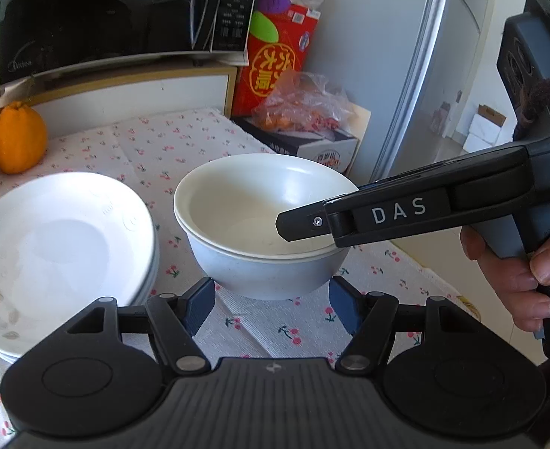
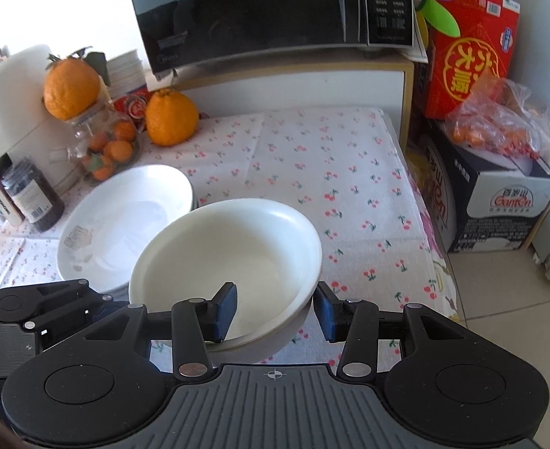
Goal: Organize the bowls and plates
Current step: 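Lift the bowl stack with both grippers and lower it onto the plate stack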
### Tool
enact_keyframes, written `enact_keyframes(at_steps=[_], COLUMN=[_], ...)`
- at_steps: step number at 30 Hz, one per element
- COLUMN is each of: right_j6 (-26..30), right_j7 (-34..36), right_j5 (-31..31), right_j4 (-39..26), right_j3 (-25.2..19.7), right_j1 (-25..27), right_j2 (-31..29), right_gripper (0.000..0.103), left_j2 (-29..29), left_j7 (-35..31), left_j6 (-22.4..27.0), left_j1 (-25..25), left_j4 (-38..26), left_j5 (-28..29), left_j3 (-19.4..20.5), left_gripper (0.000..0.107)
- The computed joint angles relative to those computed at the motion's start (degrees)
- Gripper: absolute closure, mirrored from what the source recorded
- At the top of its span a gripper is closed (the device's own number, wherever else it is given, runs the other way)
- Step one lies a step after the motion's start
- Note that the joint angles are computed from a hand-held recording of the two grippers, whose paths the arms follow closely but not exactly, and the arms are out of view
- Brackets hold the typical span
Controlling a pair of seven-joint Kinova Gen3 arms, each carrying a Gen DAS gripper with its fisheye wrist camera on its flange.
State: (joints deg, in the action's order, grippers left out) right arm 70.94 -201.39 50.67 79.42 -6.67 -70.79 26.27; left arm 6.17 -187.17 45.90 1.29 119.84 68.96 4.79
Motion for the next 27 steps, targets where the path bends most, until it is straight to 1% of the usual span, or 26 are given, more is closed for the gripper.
enact_keyframes(at_steps=[8,13,21,27], right_j6=[0.7,0.5,-1.0,-3.1], right_j7=[-0.4,0.8,4.5,7.9], right_j5=[2.9,3.9,3.6,1.8], right_j4=[-1.5,-3.7,-9.0,-13.4], right_j3=[0.5,0.9,2.8,4.7], right_j1=[-1.1,-1.3,-1.3,-0.8], right_j2=[0.4,1.4,4.3,7.0], right_gripper=[0.060,0.060,0.060,0.060], left_j2=[-0.8,-1.3,-1.0,-0.5], left_j7=[-1.9,-3.1,-3.3,-2.6], left_j6=[1.6,1.9,2.4,2.1], left_j1=[-1.3,-2.1,-3.8,-5.3], left_j4=[0.1,0.4,-0.5,-1.0], left_j5=[2.0,3.1,3.0,2.4], left_j3=[-1.0,-1.8,-2.9,-3.4], left_gripper=[0.044,0.044,0.044,0.044])
